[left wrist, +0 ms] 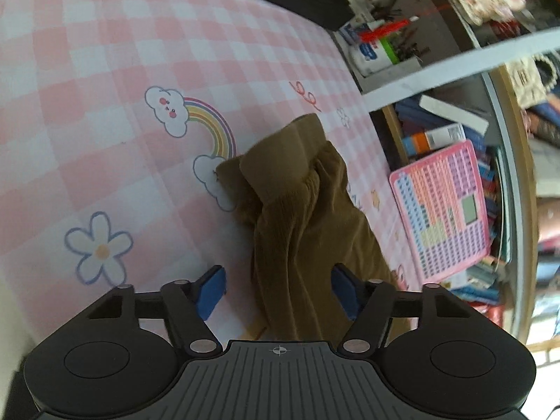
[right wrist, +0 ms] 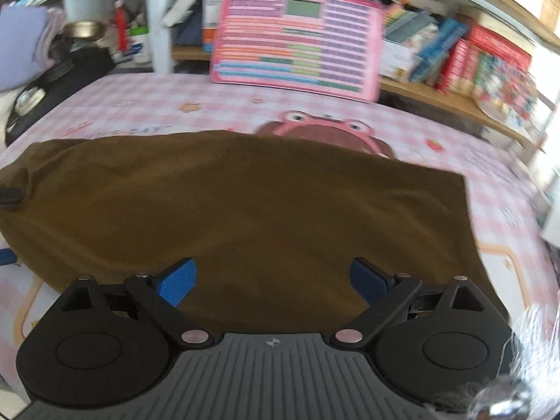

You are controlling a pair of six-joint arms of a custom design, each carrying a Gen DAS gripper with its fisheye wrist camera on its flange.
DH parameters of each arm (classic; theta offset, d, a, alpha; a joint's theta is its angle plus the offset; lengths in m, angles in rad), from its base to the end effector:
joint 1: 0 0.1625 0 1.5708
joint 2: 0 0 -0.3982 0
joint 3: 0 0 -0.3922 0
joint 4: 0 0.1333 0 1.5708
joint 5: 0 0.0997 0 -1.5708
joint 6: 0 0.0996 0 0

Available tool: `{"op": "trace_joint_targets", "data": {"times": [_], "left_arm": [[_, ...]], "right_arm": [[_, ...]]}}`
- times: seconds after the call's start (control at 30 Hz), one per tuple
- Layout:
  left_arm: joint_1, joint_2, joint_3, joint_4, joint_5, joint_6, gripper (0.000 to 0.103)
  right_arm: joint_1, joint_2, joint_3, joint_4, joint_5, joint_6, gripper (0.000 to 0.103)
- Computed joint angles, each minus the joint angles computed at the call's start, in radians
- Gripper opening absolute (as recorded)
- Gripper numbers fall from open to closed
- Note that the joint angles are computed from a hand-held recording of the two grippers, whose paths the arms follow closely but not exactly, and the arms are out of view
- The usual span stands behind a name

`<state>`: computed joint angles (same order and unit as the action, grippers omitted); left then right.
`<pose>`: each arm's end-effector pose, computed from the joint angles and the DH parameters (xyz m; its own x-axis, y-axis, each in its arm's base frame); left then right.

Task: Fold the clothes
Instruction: 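Grasp the waistband end of the folded trousers with the left gripper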

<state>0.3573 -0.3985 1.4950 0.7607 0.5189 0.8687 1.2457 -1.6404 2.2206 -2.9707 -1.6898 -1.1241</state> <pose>-0.3321 -0.3586 -0.0511 -0.7225 -0.6116 0.3223 -0.5373 0.2036 -0.8184 -0.0256 -0.4564 0.3501 -0.5911 -0.4107 0.6942 -0.7294 0.6396 -0.2427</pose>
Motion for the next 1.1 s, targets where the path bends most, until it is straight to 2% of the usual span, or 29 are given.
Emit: {"op": "trace_joint_targets", "data": {"times": [0.1, 0.27, 0.37, 0.47, 0.57, 0.67, 0.77, 0.9, 0.97, 1.1], "left_arm": [[0.015, -0.027, 0.029, -0.078, -0.019, 0.049, 0.060], [0.028, -0.045, 0.058, -0.156, -0.053, 0.066, 0.059], [0.037, -0.053, 0.069, -0.198, -0.066, 0.083, 0.054], [0.044, -0.061, 0.075, -0.235, -0.065, 0.122, 0.048], [0.049, -0.077, 0.089, -0.273, -0.058, 0.158, 0.049], [0.052, -0.097, 0.110, -0.315, -0.049, 0.194, 0.053], [0.054, -0.113, 0.128, -0.349, -0.038, 0.231, 0.053], [0.059, -0.130, 0.144, -0.386, -0.027, 0.272, 0.053], [0.062, -0.141, 0.157, -0.411, -0.023, 0.288, 0.053], [0.065, -0.157, 0.176, -0.456, -0.019, 0.311, 0.053]], "right_arm": [[0.038, 0.046, 0.012, -0.044, -0.011, -0.024, 0.095], [0.075, 0.105, 0.045, -0.108, -0.019, -0.078, 0.095], [0.083, 0.125, 0.070, -0.131, -0.032, -0.130, 0.095], [0.082, 0.112, 0.094, -0.131, -0.014, -0.188, 0.095], [0.121, 0.171, 0.062, -0.190, -0.006, -0.149, 0.095], [0.184, 0.291, -0.007, -0.285, -0.067, -0.065, 0.095], [0.218, 0.395, -0.067, -0.356, -0.114, -0.060, 0.095], [0.209, 0.441, -0.061, -0.418, -0.140, -0.092, 0.096], [0.203, 0.415, -0.042, -0.410, -0.128, -0.093, 0.095], [0.182, 0.284, 0.021, -0.291, -0.099, -0.100, 0.095]]}}
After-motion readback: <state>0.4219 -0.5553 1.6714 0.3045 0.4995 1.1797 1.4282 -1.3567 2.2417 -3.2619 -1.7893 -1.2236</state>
